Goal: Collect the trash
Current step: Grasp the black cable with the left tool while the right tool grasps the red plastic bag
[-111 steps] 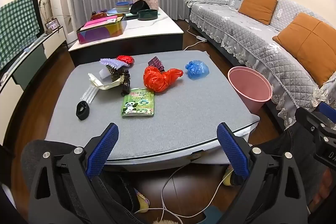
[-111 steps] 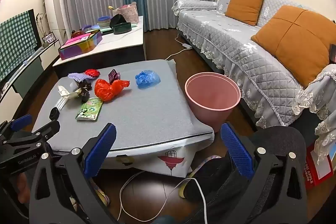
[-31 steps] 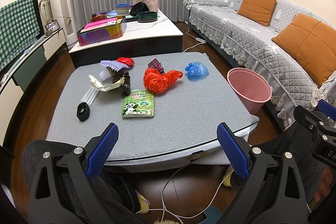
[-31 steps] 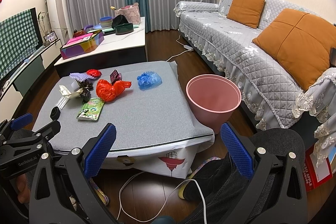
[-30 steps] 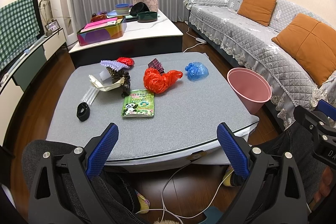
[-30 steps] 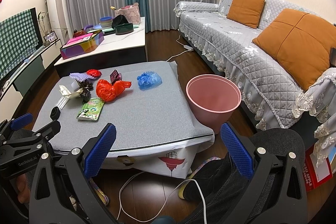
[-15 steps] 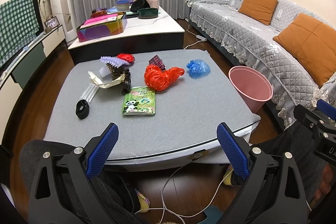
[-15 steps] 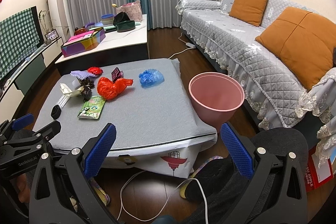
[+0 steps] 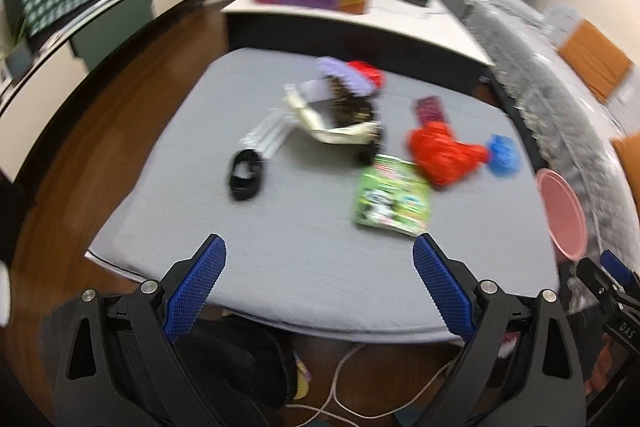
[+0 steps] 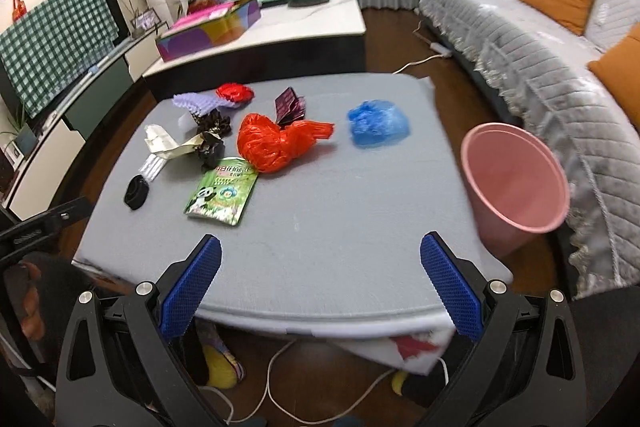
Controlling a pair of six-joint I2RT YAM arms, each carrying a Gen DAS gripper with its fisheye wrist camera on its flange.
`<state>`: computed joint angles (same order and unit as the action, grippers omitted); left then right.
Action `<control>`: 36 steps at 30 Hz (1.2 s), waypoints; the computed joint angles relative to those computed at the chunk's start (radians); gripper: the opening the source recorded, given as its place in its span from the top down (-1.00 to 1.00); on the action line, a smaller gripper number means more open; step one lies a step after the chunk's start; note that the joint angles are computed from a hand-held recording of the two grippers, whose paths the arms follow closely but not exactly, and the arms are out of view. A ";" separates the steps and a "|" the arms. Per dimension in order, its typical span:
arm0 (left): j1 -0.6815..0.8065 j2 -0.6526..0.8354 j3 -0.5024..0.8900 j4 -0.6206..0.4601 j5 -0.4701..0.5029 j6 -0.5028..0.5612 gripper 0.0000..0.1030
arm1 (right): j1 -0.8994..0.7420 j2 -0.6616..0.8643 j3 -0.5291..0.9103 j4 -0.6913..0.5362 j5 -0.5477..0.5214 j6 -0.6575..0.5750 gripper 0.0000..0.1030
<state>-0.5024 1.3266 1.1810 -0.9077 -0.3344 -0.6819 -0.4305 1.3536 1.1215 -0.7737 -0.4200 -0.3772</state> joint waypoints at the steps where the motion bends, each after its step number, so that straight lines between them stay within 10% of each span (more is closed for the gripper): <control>1: 0.049 0.025 0.012 -0.003 0.011 0.024 -0.78 | 0.041 0.032 0.010 0.037 0.026 0.021 -0.90; 25: 0.422 0.631 0.323 0.007 0.321 0.220 -0.71 | 0.464 0.742 0.463 0.232 0.361 0.088 -0.89; 36: 0.464 0.610 0.268 0.056 0.380 0.180 0.69 | 0.406 0.736 0.482 0.147 0.269 0.116 -0.13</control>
